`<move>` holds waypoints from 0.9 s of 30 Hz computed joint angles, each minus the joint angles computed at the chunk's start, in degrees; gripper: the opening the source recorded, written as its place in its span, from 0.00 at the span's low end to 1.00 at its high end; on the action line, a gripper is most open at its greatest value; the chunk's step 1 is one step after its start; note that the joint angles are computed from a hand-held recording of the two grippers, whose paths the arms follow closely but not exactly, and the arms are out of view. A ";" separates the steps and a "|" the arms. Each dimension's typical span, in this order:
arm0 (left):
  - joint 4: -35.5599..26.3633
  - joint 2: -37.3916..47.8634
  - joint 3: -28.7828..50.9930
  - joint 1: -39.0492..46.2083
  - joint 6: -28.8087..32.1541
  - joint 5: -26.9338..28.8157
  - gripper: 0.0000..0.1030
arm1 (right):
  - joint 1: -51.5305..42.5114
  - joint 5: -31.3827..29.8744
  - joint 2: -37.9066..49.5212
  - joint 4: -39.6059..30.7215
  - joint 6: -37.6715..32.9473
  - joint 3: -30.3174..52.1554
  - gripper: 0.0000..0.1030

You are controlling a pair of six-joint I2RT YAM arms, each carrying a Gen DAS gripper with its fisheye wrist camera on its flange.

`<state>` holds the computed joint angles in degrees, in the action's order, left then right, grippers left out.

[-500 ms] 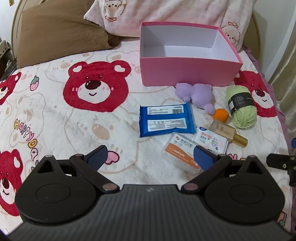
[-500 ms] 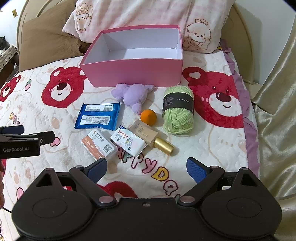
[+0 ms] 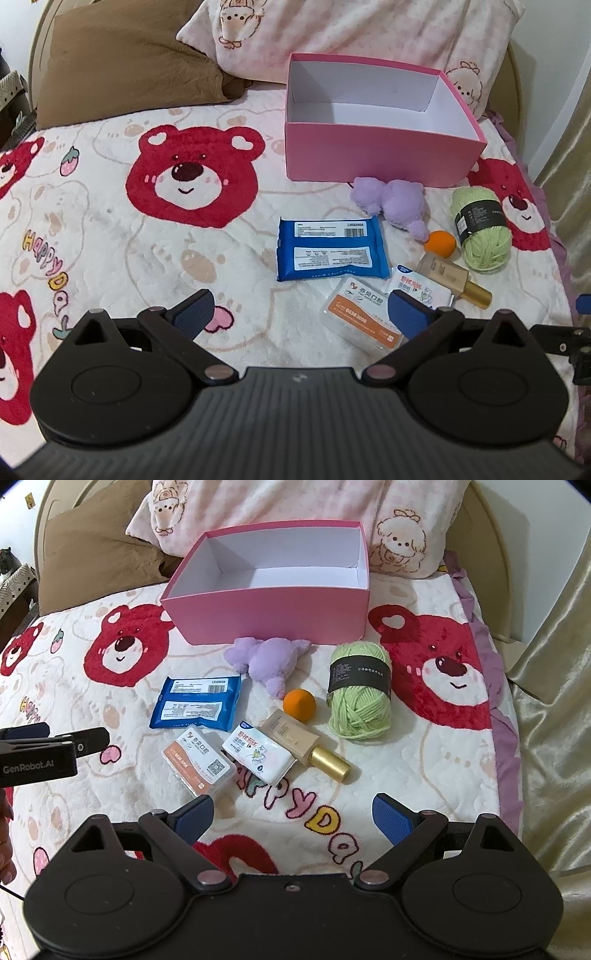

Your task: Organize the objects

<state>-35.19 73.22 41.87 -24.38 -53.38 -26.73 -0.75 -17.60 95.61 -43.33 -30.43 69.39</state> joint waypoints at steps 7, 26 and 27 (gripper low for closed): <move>1.71 -0.81 -1.31 0.37 -0.13 1.19 1.00 | 0.14 0.74 0.71 -0.05 0.50 0.45 0.92; 0.71 1.28 -0.05 2.29 3.39 7.20 0.98 | -0.54 1.95 3.72 -0.75 3.03 2.16 0.92; 0.70 1.31 -0.11 2.38 3.49 7.37 0.98 | -0.67 2.09 3.88 -0.45 3.35 2.13 0.92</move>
<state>-34.49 74.53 41.75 -22.00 -49.89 -19.37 -1.42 -15.51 99.49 -43.78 -27.08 71.52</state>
